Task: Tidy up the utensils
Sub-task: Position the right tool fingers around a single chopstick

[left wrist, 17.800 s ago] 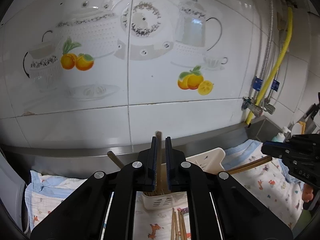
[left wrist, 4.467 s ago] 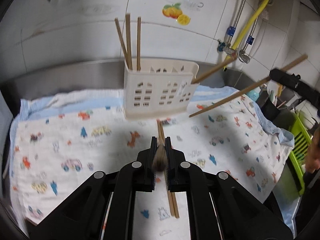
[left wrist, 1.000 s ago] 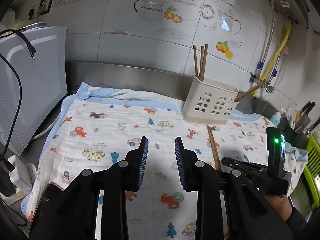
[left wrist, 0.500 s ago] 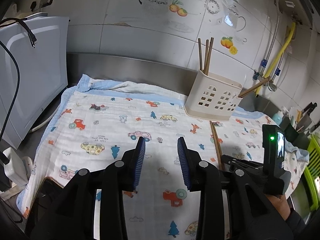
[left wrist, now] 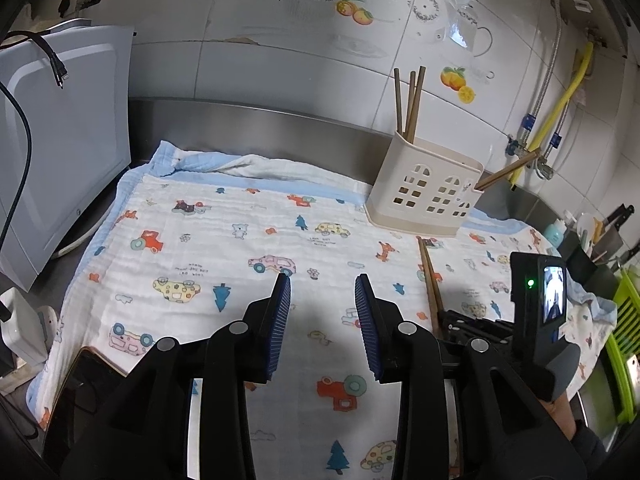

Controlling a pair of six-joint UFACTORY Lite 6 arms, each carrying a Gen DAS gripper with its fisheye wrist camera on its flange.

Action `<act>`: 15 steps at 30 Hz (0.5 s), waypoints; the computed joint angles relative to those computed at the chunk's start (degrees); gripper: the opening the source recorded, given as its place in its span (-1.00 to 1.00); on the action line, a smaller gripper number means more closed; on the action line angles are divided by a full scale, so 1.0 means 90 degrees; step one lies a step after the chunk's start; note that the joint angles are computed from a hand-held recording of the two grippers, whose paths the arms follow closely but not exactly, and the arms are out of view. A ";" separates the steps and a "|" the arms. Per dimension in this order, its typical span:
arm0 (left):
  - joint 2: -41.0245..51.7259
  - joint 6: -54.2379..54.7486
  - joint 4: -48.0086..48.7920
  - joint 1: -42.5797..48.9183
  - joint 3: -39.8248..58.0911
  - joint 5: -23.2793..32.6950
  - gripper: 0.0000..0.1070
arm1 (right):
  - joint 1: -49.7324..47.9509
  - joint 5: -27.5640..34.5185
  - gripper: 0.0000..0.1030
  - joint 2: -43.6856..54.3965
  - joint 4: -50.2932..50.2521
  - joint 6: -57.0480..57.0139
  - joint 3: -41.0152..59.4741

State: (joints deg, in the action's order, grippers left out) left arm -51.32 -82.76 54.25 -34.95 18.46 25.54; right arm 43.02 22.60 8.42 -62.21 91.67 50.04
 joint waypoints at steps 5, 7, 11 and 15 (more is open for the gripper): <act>0.0128 -0.0222 0.0171 -0.0186 0.0075 0.0127 -0.36 | -0.0134 -0.0277 -0.83 -0.0270 0.0012 -0.0095 -0.0281; 0.0298 -0.0326 0.0228 -0.0217 0.0120 0.0044 -0.36 | -0.0216 -0.0416 -0.84 -0.0393 -0.0126 0.0025 -0.0420; 0.0706 -0.0833 0.0570 -0.0447 0.0195 -0.0119 -0.36 | -0.0477 -0.0830 -0.87 -0.0761 -0.0230 0.0021 -0.0786; 0.1341 -0.1583 0.1073 -0.0679 0.0344 -0.0344 -0.36 | -0.0654 -0.0968 -0.87 -0.1217 -0.0190 -0.0131 -0.1184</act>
State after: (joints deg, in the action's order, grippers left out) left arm -39.25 -97.01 63.91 -41.07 21.56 22.45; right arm 37.13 13.89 -2.53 -63.92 90.49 39.38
